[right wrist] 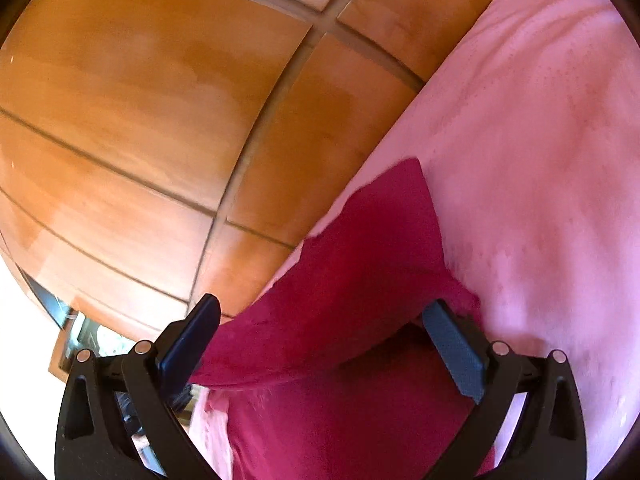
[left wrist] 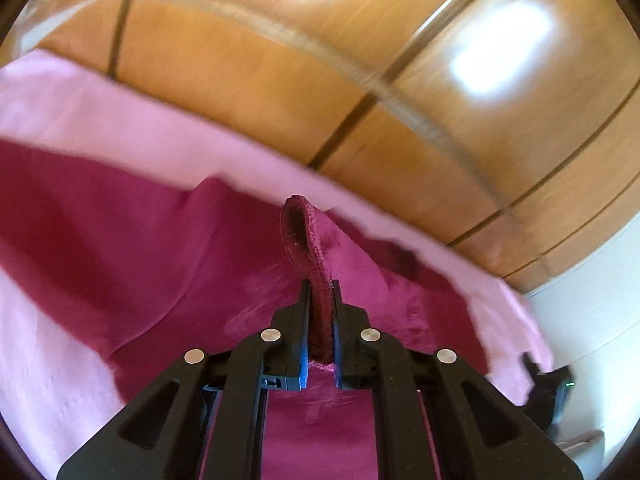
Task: Fold small clothes
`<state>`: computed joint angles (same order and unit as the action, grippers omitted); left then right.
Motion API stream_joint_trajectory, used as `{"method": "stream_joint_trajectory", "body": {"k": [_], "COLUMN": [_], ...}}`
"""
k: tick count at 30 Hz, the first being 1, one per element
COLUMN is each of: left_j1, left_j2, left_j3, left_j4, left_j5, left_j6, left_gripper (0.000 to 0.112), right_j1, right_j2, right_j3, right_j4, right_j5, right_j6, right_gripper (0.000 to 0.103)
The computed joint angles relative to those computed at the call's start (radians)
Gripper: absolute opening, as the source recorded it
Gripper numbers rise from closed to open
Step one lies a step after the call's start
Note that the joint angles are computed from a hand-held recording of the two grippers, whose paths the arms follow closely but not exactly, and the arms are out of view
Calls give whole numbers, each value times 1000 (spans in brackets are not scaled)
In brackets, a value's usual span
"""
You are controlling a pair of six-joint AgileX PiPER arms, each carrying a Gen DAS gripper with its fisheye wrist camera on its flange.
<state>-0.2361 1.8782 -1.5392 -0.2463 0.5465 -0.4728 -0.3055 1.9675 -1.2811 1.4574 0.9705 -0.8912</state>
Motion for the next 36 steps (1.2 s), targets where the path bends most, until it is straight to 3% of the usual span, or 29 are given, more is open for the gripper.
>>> {"method": "stream_joint_trajectory", "body": {"k": [2,6,11,14,17,19,22,24,26,31,33,35,36], "left_j1": [3,13,-5,-12,-21,-32,-61,-85,-99,-99,-89,-69,-57], "left_j2": [18,18,-1,-2,15,29,74,112,168,92,28,-62,-103], "left_j3": [36,98,124,112,81,62,9,-24,-70,63,146,264,315], "left_j4": [27,-1,81,133,181,253,406,532,577,670,692,726,726], "left_j5": [-2,-46,-80,-68,-63,-58,-6,36,91,20,-16,-72,-91], "left_j6": [-20,9,-45,-76,-123,-177,-285,-375,-380,-506,-544,-599,-615], "left_gripper": [8,8,8,8,8,8,8,9,11,16,26,44,46], "right_j1": [14,27,30,108,223,292,348,392,429,473,476,478,480], "right_j2": [-30,-108,-183,-169,-131,-91,-95,-110,-110,-95,-87,-80,-80], "right_j3": [5,18,6,-60,-110,-119,-45,-16,-11,-13,-26,-39,-39], "right_j4": [-88,-246,-213,-269,-504,-704,-810,-951,-1118,-1306,-1316,-1333,-1345], "right_j5": [-8,56,61,-60,-245,-348,-477,-537,-566,-596,-593,-586,-584], "right_j6": [24,6,-36,26,186,327,358,467,602,771,784,800,810], "right_gripper": [101,101,101,101,101,101,101,101,101,101,101,101,101]}}
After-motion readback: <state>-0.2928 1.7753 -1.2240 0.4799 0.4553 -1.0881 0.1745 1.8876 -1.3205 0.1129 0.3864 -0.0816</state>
